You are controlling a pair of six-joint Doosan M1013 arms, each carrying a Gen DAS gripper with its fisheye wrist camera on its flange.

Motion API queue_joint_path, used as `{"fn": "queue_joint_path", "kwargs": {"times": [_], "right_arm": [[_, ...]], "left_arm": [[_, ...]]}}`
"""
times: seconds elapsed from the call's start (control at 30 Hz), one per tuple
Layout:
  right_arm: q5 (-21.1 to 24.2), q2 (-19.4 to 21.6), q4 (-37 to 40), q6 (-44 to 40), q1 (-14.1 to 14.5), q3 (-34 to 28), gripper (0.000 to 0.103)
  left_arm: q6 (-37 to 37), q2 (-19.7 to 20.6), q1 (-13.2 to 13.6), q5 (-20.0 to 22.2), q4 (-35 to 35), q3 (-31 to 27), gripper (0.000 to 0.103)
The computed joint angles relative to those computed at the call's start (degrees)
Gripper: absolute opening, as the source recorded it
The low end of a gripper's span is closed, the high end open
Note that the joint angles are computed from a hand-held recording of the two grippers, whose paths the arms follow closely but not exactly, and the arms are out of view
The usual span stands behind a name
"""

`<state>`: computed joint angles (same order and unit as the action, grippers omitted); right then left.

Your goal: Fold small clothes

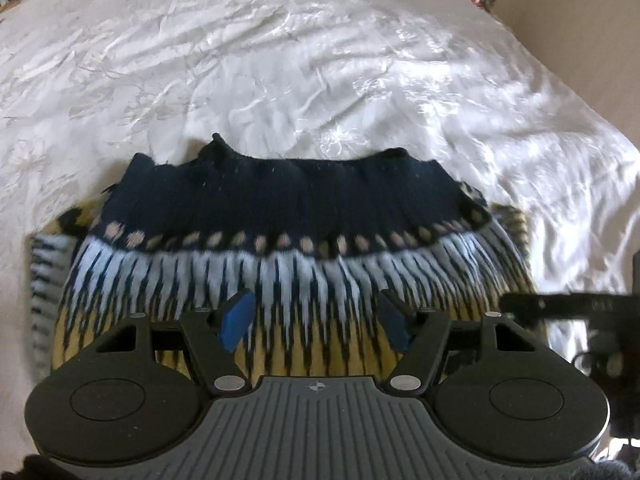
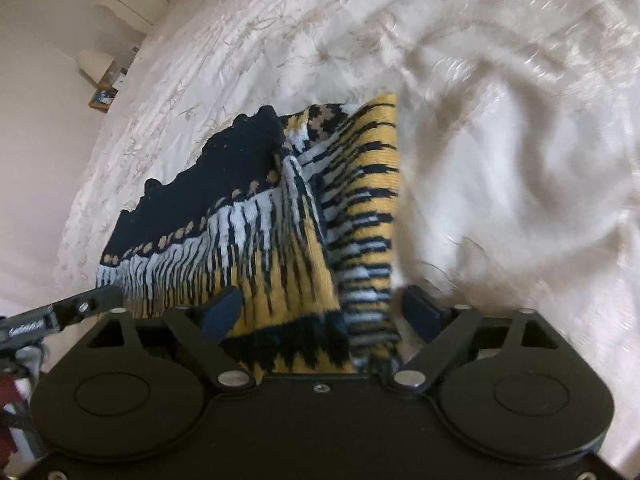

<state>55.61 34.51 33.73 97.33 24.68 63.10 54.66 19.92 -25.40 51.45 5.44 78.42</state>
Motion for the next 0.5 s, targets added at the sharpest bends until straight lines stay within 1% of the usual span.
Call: {"fn": "queue_joint_path", "kwargs": {"times": [0.03,0.07,0.17,0.23,0.3,0.33,0.4,0.5], "right_arm": [[0.71,0.51,1.49,-0.83,-0.16,-0.46,0.103],[1.46,0.99,2.91,-1.82,-0.31,-0.89,0.103],[3.46,2.09,2.90,-3.07,-0.30,-2.49,0.103],[3.75,2.33,3.55,-3.14,-0.44,-2.73,0.103],[3.26,2.12,4.85,-2.86,-0.71,-2.12,0.103],[2.97,2.00,5.51,-2.82,-0.86,-1.79,0.103],[2.01,1.59,6.61,-2.89,-1.06,-0.84,0.103],[1.07,1.12,6.70,-2.81,-1.14,-0.03,0.103]], "left_arm": [[0.33,0.62,0.20,0.40,-0.29,-0.67,0.066],[0.87,1.52,0.37,1.23,-0.55,-1.59,0.066],[2.35,4.00,0.73,5.55,-1.25,-4.14,0.067],[3.06,5.08,0.96,6.93,-2.03,-4.97,0.071],[3.61,5.76,0.96,7.78,-2.28,-5.54,0.079],[4.08,6.10,0.91,8.29,-2.30,-5.92,0.080],[5.03,6.89,0.72,9.61,-2.36,-6.92,0.091],[4.64,8.14,0.41,11.63,-1.70,-8.56,0.101]]}}
